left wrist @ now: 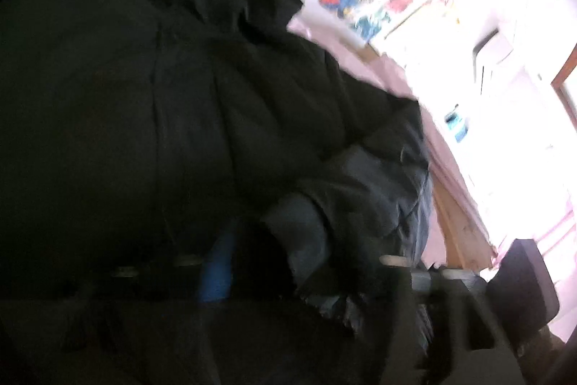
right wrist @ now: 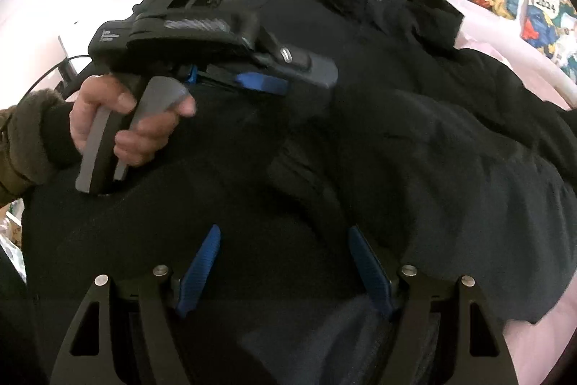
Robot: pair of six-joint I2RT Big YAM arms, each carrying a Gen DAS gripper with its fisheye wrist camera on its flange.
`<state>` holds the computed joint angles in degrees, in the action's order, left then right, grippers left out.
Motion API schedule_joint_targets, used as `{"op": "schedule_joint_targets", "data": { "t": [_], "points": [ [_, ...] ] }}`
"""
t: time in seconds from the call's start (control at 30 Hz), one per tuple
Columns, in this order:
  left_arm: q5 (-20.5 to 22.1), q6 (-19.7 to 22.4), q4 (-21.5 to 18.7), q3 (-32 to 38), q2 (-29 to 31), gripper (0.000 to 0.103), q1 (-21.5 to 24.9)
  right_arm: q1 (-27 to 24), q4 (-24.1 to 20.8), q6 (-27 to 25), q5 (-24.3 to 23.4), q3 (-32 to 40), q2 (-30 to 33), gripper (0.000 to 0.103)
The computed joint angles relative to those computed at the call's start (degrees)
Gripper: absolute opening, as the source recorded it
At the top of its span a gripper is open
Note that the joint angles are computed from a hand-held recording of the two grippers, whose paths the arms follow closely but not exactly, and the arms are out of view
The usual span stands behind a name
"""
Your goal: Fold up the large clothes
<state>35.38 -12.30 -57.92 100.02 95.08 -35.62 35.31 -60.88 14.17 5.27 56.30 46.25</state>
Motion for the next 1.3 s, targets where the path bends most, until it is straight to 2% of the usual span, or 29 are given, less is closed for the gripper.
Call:
{"op": "schedule_joint_targets", "data": {
  "t": [0.03, 0.1, 0.2, 0.27, 0.33, 0.47, 0.57, 0.6, 0.73, 0.83, 0.93, 1.07, 1.13, 1.17, 1.2, 1.3],
  "points": [
    [-1.3, 1.1, 0.1, -0.4, -0.2, 0.03, -0.6, 0.3, -0.2, 0.4, 0.4, -0.6, -1.3, 0.073],
    [-2.6, 2.2, 1.3, -1.5, -1.0, 0.014, -1.4, 0.2, -0.5, 0.9, 1.4, -1.3, -3.2, 0.073],
    [-6.8, 1.5, 4.2, -3.0, -2.8, 0.004, -2.2, -1.2, -0.4, 1.4, 1.9, -2.0, -5.4, 0.073],
    [-10.2, 0.7, 6.4, -3.9, -4.4, 0.003, -2.3, -1.7, -0.1, 2.0, 2.7, -2.3, -6.9, 0.073],
    [-14.8, 1.8, 7.7, -3.7, -5.8, 0.003, -2.5, -3.7, 1.4, 1.7, 3.0, -2.2, -7.9, 0.073],
    [-25.0, 4.9, 12.6, -4.1, -9.2, 0.003, -2.4, -6.1, 3.4, 0.4, 5.5, -1.4, -9.9, 0.073],
    [-29.4, 6.5, 14.3, -4.0, -11.0, 0.003, -0.8, -6.9, 4.9, -0.5, 8.6, -0.7, -9.9, 0.073],
    [-31.0, 7.2, 15.2, -4.4, -11.8, 0.003, 0.0, -7.6, 6.1, -0.8, 9.8, -0.5, -9.4, 0.077],
    [-36.5, 8.5, 15.9, -4.9, -12.7, 0.003, 3.2, -10.6, 9.5, -0.5, 14.5, 0.2, -6.8, 0.08],
    [-39.3, 8.1, 15.2, -5.6, -12.5, 0.003, 6.3, -14.5, 11.5, -0.6, 15.9, 1.4, -3.0, 0.08],
    [-39.0, 7.9, 13.4, -5.7, -10.8, 0.003, 9.3, -17.5, 11.8, -1.4, 16.8, 2.5, 0.8, 0.08],
    [-40.6, 8.9, 10.4, -5.4, -7.5, 0.003, 10.0, -20.3, 15.4, -4.2, 17.1, 3.4, 7.0, 0.08],
    [-42.1, 10.3, 10.8, -6.2, -6.7, 0.003, 9.7, -20.6, 16.8, -6.3, 17.3, 3.9, 10.3, 0.074],
    [-42.8, 11.0, 10.9, -6.2, -6.4, 0.003, 9.6, -20.6, 17.0, -7.1, 17.2, 4.0, 11.8, 0.066],
    [-43.2, 11.5, 11.0, -6.5, -6.3, 0.003, 9.5, -20.9, 16.8, -7.6, 16.8, 4.4, 13.3, 0.063],
    [-43.5, 12.2, 10.2, -5.7, -4.5, 0.003, 9.7, -21.5, 15.7, -8.2, 16.0, 5.1, 17.6, 0.063]
  ]
}}
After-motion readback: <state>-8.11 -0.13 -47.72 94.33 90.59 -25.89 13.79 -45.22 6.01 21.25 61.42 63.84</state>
